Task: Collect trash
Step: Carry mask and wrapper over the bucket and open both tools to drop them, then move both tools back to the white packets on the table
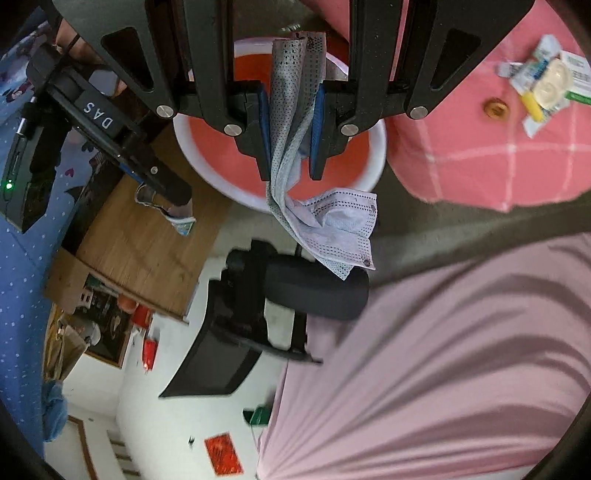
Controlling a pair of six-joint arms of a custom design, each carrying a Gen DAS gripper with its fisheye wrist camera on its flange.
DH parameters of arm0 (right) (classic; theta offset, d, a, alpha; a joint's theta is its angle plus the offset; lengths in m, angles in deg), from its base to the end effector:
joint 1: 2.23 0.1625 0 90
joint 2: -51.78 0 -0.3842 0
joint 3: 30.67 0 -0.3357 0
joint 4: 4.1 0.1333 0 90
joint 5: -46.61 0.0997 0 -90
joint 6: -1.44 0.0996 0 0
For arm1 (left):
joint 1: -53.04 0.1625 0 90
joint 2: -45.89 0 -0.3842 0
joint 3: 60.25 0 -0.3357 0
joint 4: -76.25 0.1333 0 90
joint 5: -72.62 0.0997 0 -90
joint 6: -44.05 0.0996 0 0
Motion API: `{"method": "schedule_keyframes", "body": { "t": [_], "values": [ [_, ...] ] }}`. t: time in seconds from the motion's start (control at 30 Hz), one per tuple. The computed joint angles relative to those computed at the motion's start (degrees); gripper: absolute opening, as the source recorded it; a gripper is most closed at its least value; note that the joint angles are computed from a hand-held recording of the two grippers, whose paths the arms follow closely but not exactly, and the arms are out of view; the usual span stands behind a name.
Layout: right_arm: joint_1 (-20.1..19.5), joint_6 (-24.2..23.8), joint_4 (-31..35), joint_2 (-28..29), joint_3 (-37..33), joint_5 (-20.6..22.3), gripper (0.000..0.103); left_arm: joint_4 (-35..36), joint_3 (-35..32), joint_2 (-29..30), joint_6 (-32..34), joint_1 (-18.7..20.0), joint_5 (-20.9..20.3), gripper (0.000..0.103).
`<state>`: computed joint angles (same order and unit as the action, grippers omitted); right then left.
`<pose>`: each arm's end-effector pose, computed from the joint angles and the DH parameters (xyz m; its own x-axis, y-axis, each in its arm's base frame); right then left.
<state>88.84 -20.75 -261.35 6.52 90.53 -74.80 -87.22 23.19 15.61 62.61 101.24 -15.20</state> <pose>0.0895 -0.4331 0.2114 -0.7993 0.4762 0.3665 -0.3256 0.1696 -0.9302 -0.3385 -0.5842 0.0288 -0.5156 0.8446 -0.1443 0.8325 0.4539 -0.3177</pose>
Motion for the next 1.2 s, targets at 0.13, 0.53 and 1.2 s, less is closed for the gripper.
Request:
{"method": "schedule_keyframes", "body": {
  "t": [0.13,0.53,1.2],
  "values": [
    [-1.0,3.01,3.23,-1.32,0.95,-0.47,0.071,2.91,-2.13,1.48,-2.27,0.06,0.36,0.016],
    [-1.74,6.51,6.17,-2.65,2.15,-0.94,0.078,7.29,-4.33,2.38,-4.36,0.77,2.22,0.03],
    [4.85,-6.6,-4.89,2.93,-4.01,0.25,0.103,-10.04,4.58,-5.66,-4.31,3.17,3.67,0.089]
  ]
}}
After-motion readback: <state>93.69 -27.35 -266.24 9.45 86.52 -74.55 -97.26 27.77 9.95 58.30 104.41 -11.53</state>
